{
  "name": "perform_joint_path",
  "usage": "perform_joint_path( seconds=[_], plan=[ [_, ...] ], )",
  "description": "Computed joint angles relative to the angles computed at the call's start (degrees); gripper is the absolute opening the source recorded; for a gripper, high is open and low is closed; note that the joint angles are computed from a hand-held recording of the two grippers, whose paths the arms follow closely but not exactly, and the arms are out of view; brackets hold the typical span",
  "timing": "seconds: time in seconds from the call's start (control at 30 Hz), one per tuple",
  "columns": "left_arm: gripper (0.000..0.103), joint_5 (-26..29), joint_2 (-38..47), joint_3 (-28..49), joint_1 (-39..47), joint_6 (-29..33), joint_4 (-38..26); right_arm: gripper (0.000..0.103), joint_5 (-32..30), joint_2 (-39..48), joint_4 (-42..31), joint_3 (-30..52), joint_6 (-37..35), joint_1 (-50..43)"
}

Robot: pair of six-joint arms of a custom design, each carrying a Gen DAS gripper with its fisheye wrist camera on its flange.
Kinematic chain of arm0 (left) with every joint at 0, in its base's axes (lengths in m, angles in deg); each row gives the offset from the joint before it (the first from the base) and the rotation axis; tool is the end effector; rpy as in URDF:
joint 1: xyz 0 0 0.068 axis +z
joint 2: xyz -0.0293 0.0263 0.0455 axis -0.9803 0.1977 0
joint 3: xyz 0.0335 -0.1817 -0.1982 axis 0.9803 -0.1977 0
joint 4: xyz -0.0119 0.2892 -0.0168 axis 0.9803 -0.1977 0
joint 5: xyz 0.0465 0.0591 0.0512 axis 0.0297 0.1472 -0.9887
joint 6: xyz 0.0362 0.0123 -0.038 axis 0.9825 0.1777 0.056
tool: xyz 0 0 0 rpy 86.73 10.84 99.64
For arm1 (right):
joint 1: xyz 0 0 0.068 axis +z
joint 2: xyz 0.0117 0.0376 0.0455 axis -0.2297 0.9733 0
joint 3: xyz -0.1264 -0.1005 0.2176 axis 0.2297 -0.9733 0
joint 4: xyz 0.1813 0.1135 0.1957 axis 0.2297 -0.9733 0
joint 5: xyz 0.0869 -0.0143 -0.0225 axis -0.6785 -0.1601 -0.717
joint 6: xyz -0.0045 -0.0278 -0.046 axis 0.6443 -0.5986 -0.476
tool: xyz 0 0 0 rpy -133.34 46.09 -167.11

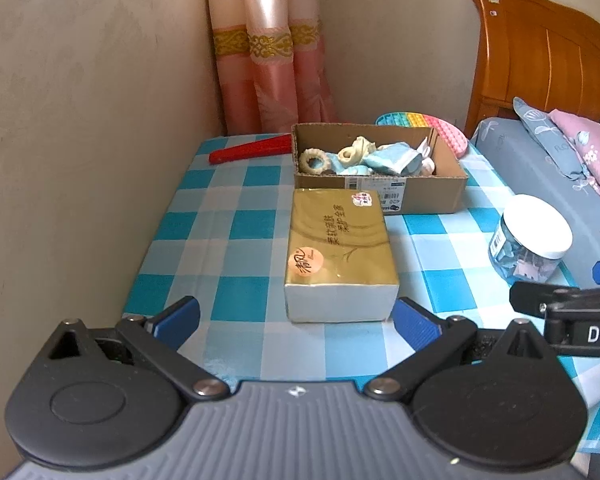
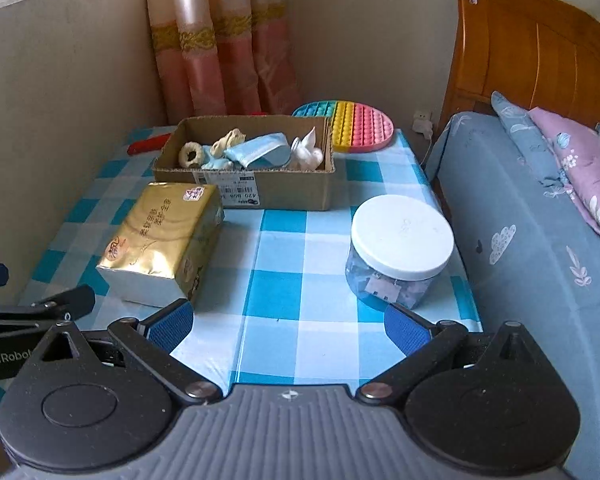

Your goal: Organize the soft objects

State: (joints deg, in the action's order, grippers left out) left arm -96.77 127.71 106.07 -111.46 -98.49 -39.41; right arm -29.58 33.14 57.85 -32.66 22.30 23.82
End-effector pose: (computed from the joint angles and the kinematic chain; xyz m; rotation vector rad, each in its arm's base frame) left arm 0.2508 -0.1416 0.1677 -0.0908 2.3411 0.1171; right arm 0.2811 0.1994 0.1858 -0.1780 2.4200 0.0935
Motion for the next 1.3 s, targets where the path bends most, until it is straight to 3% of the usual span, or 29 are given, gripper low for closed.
perform_joint_path(
  seconds=[1.3],
  plan=[
    [0.102, -0.2, 0.0, 1.0, -0.5, 0.1, -0.6, 0.103, 0.6, -1.1, 1.1, -0.8, -0.4, 0.3]
  ],
)
